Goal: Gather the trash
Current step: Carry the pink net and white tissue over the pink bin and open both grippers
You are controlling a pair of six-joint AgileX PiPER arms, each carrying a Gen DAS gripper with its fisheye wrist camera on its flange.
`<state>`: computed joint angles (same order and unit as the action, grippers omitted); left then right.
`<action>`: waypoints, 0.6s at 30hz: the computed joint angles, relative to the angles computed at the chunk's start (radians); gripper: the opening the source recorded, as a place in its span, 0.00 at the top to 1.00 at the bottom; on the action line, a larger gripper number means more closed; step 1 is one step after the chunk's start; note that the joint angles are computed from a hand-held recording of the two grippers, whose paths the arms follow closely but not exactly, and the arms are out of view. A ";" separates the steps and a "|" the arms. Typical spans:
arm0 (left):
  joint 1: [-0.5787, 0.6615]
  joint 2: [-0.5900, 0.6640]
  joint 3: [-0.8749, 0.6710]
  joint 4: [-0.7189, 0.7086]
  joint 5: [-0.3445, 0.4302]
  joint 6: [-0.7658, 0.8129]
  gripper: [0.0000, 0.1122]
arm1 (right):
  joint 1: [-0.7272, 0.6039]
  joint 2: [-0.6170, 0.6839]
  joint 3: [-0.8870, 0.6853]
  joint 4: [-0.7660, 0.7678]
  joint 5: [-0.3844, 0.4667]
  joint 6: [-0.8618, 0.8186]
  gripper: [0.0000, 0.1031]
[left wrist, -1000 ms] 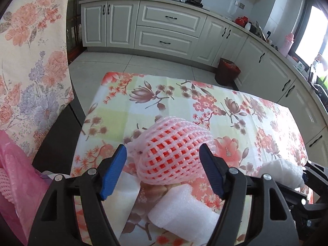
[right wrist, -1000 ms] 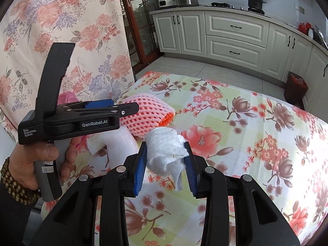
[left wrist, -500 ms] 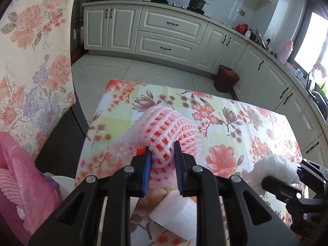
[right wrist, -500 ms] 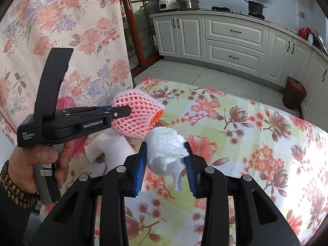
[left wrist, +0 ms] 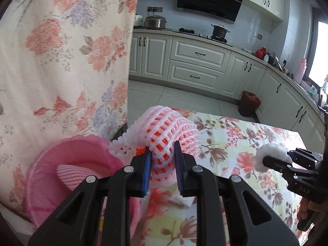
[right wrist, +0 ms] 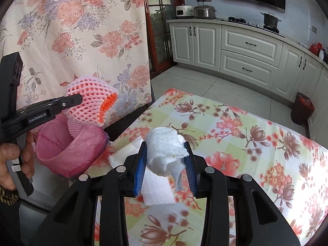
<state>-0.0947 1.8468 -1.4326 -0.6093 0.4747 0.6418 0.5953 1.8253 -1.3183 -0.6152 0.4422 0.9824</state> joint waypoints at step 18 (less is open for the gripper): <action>0.242 -0.157 0.229 0.281 -0.167 -0.057 0.81 | 0.133 0.172 -0.328 0.117 0.139 -0.165 0.66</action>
